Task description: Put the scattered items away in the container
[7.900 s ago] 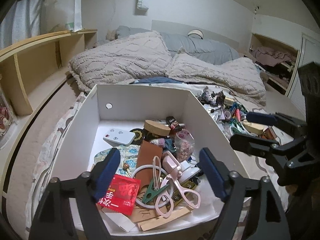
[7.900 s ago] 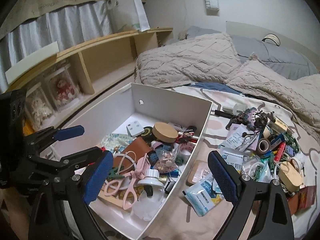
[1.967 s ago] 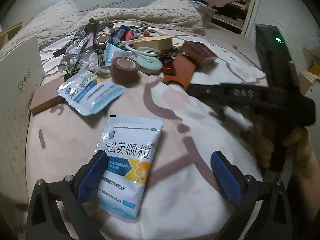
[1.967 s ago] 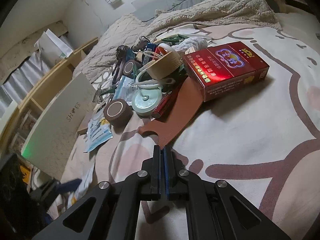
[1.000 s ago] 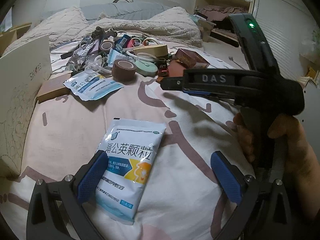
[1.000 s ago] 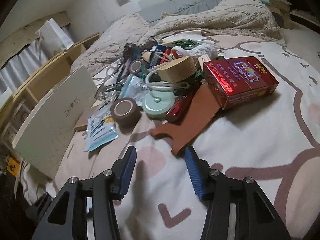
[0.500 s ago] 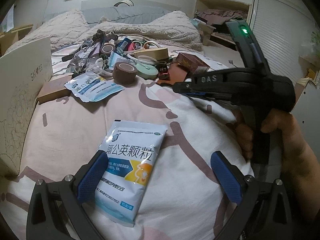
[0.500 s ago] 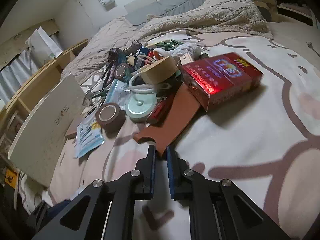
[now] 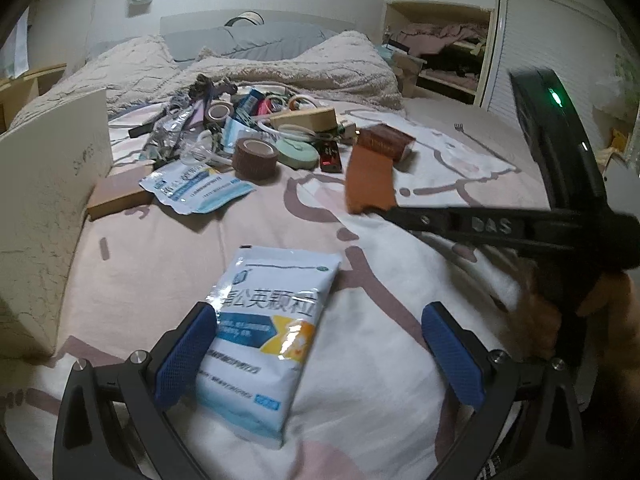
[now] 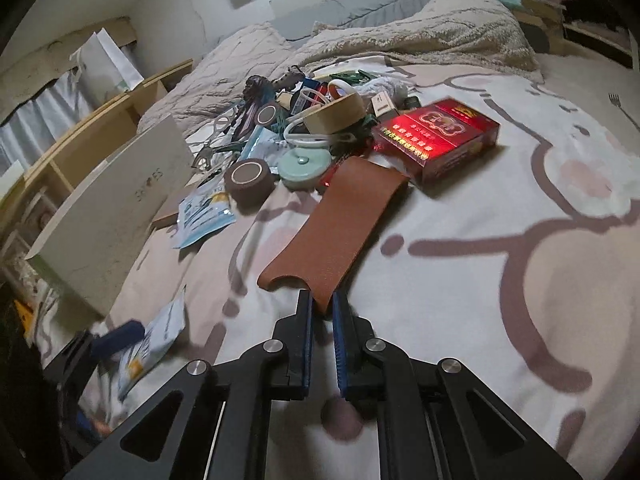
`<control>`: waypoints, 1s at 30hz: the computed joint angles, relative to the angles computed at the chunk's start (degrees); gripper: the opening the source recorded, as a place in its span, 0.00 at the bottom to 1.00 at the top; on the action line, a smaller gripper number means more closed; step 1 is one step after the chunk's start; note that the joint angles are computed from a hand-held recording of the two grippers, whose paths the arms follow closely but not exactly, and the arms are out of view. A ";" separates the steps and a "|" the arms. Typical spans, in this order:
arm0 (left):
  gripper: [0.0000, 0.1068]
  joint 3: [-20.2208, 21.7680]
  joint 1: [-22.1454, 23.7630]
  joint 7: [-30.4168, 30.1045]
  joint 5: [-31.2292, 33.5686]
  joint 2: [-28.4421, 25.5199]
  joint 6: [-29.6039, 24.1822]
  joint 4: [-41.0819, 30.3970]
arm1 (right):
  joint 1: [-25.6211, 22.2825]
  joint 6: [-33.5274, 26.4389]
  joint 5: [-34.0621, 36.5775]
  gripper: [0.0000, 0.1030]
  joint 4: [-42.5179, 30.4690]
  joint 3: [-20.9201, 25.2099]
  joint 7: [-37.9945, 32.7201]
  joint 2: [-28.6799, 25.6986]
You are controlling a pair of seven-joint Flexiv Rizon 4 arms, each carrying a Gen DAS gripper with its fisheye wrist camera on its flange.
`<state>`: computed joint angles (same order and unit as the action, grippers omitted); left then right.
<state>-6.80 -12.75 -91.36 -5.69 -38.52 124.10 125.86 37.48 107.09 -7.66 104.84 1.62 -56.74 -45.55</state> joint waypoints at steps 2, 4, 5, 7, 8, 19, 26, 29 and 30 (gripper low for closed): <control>0.96 -0.98 1.84 -1.50 0.58 0.43 -0.08 0.49 | -0.53 0.41 -0.22 0.10 1.08 0.84 -0.31 0.50; 0.96 -0.56 2.09 -2.41 0.15 0.85 0.02 0.99 | -0.35 1.08 -0.21 0.10 2.46 0.99 -0.86 1.12; 0.96 -0.21 1.97 -2.64 -0.13 1.03 0.04 1.25 | -0.28 1.16 -0.29 0.10 2.87 1.06 -1.15 1.34; 0.96 0.44 1.87 -2.72 -0.68 1.27 -0.52 1.35 | 0.30 1.44 -0.16 0.10 3.99 0.70 -1.85 2.01; 0.96 0.65 1.94 -2.66 -0.67 1.30 -0.62 1.40 | 0.53 1.62 -0.06 0.10 4.58 0.56 -2.22 2.35; 0.96 -14.98 20.96 -10.16 16.04 -1.17 -3.96 0.18 | -7.55 7.41 -4.73 0.10 3.83 9.15 -2.31 0.93; 0.96 -29.25 34.22 -10.77 25.77 -4.34 -9.49 0.44 | -10.99 2.51 -10.27 0.10 -0.87 12.87 -0.08 -1.63; 0.96 -30.93 35.17 -9.82 24.84 -4.54 -9.76 1.09 | -10.42 1.33 -10.10 0.10 -1.94 11.99 0.64 -2.22; 0.96 -30.11 34.22 -9.75 23.92 -4.00 -9.58 1.22 | -9.86 1.12 -9.48 0.10 -2.06 11.19 1.01 -2.21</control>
<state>-36.91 21.48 -101.11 18.23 -42.53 114.52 127.08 27.62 108.22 -17.14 102.78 12.81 -55.73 -47.76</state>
